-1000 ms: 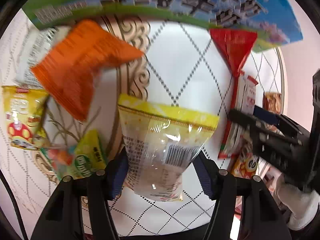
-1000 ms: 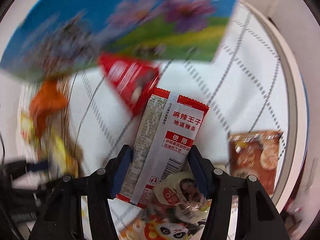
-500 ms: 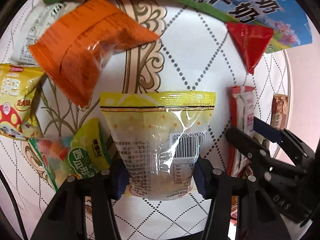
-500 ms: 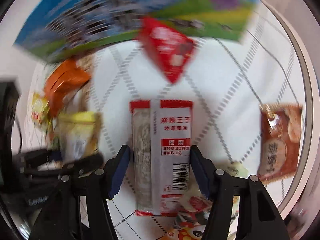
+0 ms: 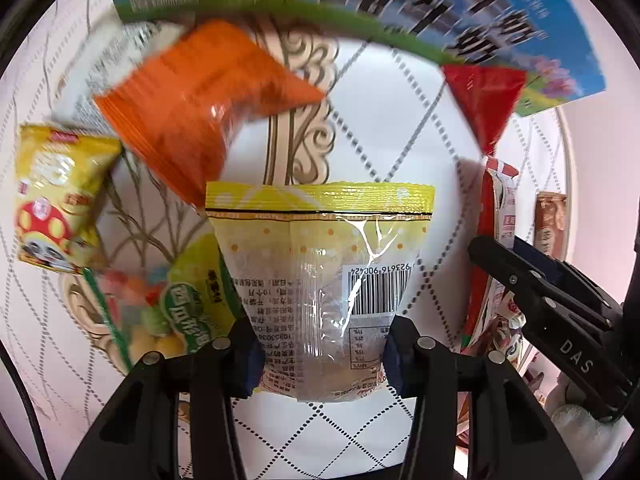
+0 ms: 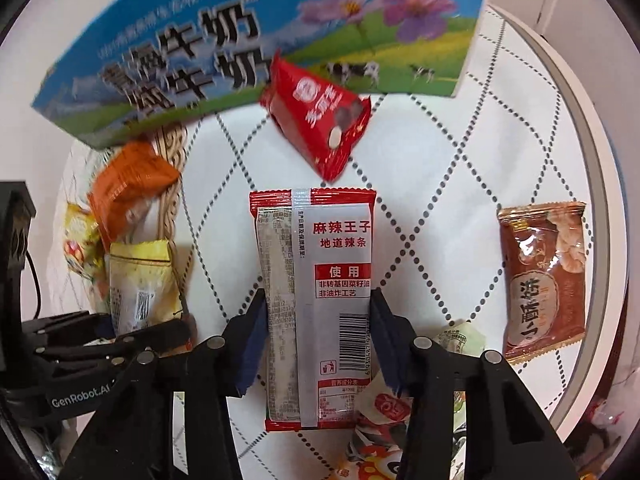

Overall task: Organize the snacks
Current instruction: 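Grasp the yellow bread bag with left tool while right tool grasps the red spicy strip pack, then lower both packs into the box and open both tools to release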

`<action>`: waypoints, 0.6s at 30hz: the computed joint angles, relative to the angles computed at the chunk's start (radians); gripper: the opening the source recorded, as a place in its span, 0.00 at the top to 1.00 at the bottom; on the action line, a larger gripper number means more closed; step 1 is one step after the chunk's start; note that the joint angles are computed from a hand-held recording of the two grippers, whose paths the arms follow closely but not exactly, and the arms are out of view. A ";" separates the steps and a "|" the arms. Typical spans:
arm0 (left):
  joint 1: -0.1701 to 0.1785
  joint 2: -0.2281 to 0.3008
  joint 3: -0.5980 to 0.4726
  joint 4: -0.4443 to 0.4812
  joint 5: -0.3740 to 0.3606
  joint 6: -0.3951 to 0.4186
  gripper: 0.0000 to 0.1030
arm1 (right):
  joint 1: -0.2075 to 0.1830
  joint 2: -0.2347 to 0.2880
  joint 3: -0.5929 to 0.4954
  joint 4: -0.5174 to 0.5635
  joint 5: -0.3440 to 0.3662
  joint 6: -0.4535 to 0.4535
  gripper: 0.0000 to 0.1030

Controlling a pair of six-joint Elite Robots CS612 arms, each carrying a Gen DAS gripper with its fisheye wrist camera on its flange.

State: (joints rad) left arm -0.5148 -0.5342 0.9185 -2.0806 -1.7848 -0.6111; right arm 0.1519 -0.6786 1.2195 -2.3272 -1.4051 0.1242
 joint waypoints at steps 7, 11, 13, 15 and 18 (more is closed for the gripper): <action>-0.005 -0.059 0.025 -0.070 0.023 0.015 0.57 | -0.019 -0.055 0.032 -0.070 0.071 0.013 0.51; 0.000 -0.095 0.023 -0.135 0.020 0.017 0.57 | -0.034 -0.099 0.055 -0.132 0.120 0.027 0.51; 0.006 -0.097 -0.003 -0.145 0.019 0.027 0.57 | -0.045 -0.116 0.050 -0.160 0.147 0.035 0.52; 0.013 -0.079 -0.069 -0.123 0.006 0.040 0.57 | -0.053 -0.121 0.026 -0.172 0.165 0.040 0.52; 0.024 -0.007 -0.233 -0.039 0.021 0.055 0.57 | -0.047 -0.093 -0.053 -0.179 0.157 0.051 0.52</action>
State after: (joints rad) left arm -0.4909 -0.5410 0.6856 -2.1199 -1.7640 -0.5560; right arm 0.1049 -0.7721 1.1660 -2.5064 -1.2477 0.1754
